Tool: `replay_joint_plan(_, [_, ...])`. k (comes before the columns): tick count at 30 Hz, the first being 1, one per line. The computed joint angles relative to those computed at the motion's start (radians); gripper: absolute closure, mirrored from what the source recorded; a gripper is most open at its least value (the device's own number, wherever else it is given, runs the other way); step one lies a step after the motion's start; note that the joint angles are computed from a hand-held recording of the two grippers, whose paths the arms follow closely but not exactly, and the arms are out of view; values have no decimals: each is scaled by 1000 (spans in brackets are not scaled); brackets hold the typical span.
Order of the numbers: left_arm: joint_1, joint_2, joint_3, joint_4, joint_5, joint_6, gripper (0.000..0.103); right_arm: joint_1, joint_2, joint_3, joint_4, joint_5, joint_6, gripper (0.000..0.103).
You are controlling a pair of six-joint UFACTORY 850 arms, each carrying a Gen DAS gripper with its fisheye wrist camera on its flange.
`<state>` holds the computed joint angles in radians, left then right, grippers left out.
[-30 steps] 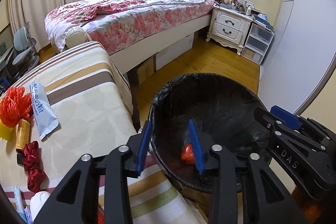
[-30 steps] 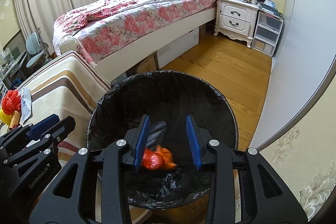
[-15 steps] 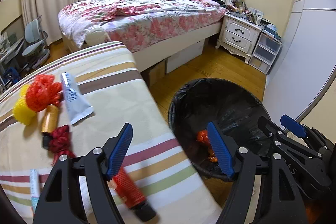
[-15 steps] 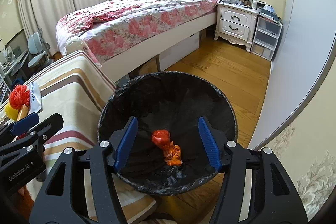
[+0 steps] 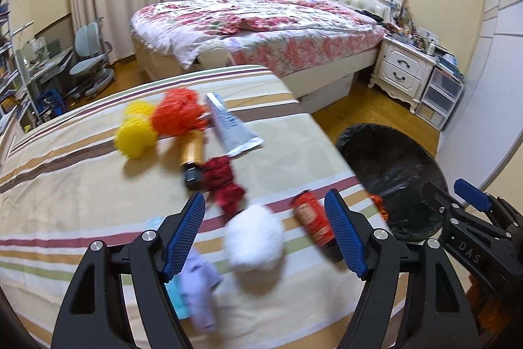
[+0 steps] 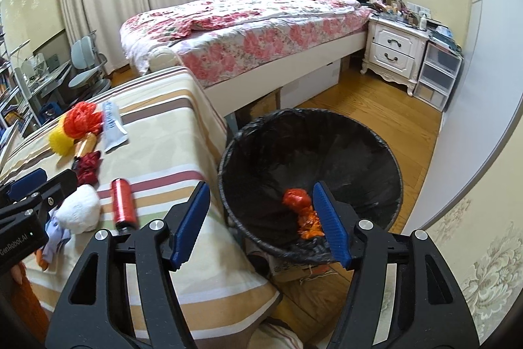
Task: Collect trash
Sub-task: 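Return both tools to the table above the remaining items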
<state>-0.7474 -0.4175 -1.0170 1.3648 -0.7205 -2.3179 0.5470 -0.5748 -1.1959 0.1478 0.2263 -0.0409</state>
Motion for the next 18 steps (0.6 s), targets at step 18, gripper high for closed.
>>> replay_joint_plan(18, [24, 121, 212, -70, 10, -119, 33, 95, 5, 12, -156, -4, 108, 39])
